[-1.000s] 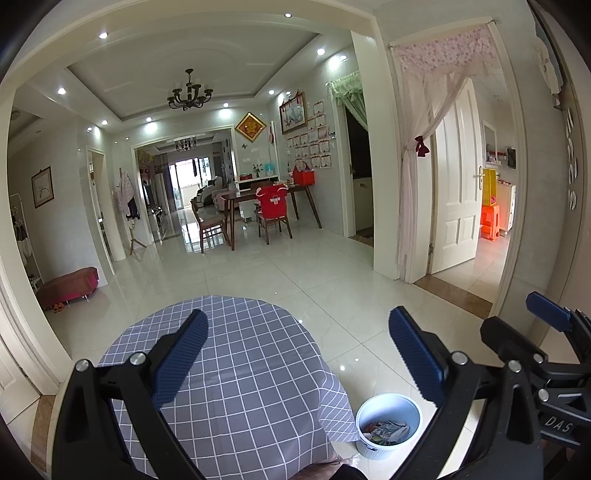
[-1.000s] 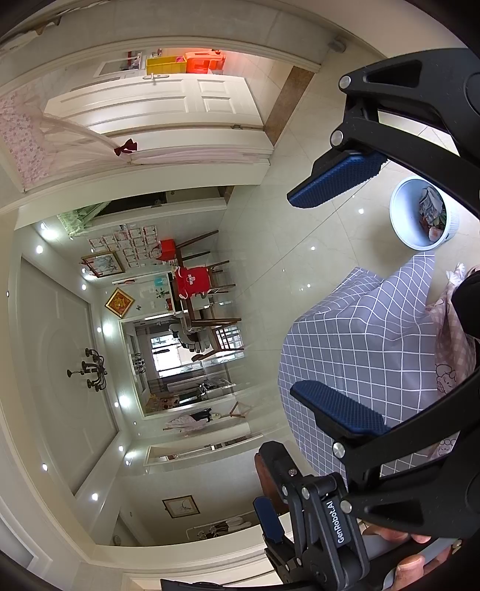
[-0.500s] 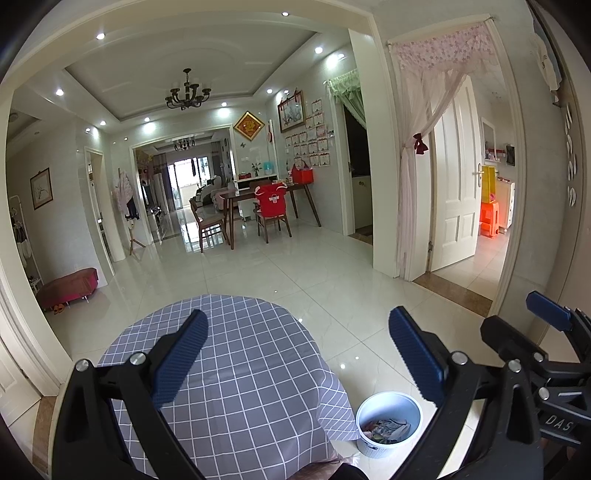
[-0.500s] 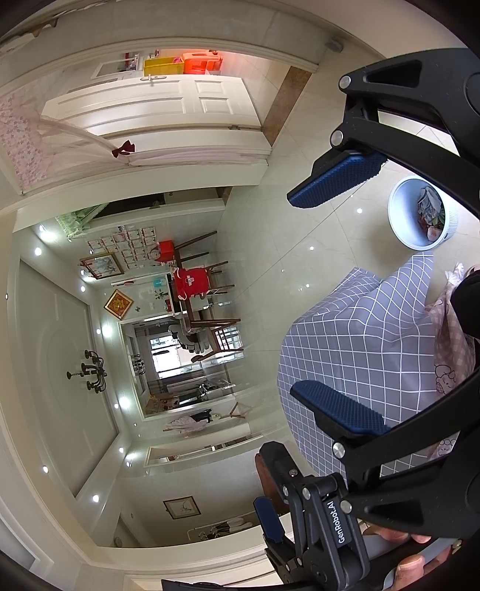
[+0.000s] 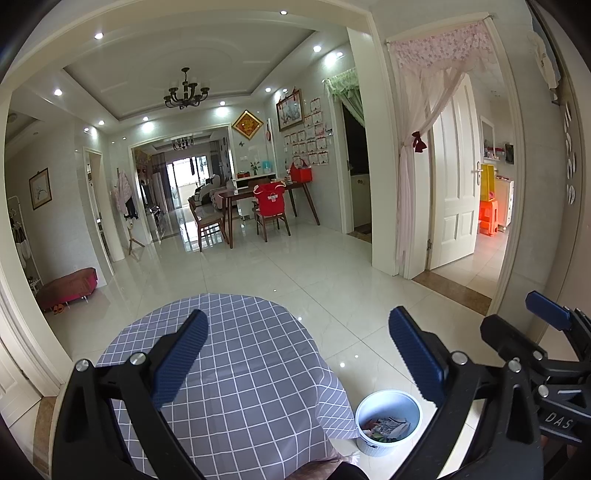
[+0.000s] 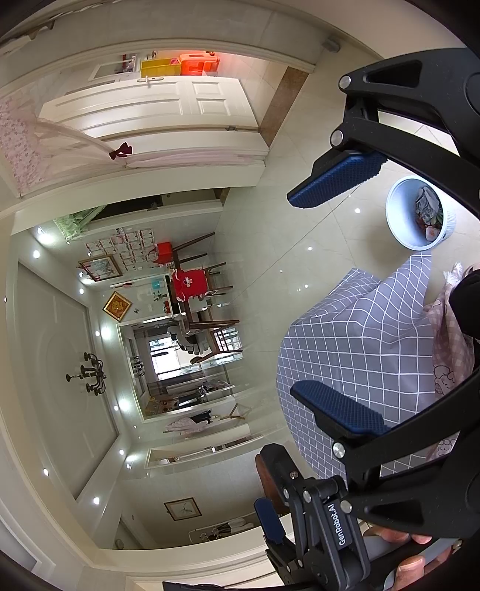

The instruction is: Collect trash

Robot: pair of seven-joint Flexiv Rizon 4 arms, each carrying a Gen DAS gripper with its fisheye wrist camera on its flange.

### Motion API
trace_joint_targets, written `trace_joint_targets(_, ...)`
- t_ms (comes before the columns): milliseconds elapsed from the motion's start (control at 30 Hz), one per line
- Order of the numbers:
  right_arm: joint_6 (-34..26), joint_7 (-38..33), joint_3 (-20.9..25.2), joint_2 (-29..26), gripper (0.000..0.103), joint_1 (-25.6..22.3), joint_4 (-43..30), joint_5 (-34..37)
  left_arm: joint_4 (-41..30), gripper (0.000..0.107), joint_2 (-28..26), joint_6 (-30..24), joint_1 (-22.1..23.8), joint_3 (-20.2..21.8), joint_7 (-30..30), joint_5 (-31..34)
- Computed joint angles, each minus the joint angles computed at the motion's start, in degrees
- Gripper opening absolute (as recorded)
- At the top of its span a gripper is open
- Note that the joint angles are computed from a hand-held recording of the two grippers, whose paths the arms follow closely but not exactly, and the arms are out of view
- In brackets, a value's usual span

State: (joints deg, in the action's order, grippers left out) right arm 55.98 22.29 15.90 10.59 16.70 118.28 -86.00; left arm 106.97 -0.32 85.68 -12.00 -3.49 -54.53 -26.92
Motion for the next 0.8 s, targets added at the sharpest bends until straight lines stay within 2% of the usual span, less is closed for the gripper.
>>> trace_joint_targets(800,0.3,0.0,0.0,0.2,0.093,-0.3,0.2,0.2,0.8,0.096,0.0,0.4,0.1,0.1,1.4,-1.2)
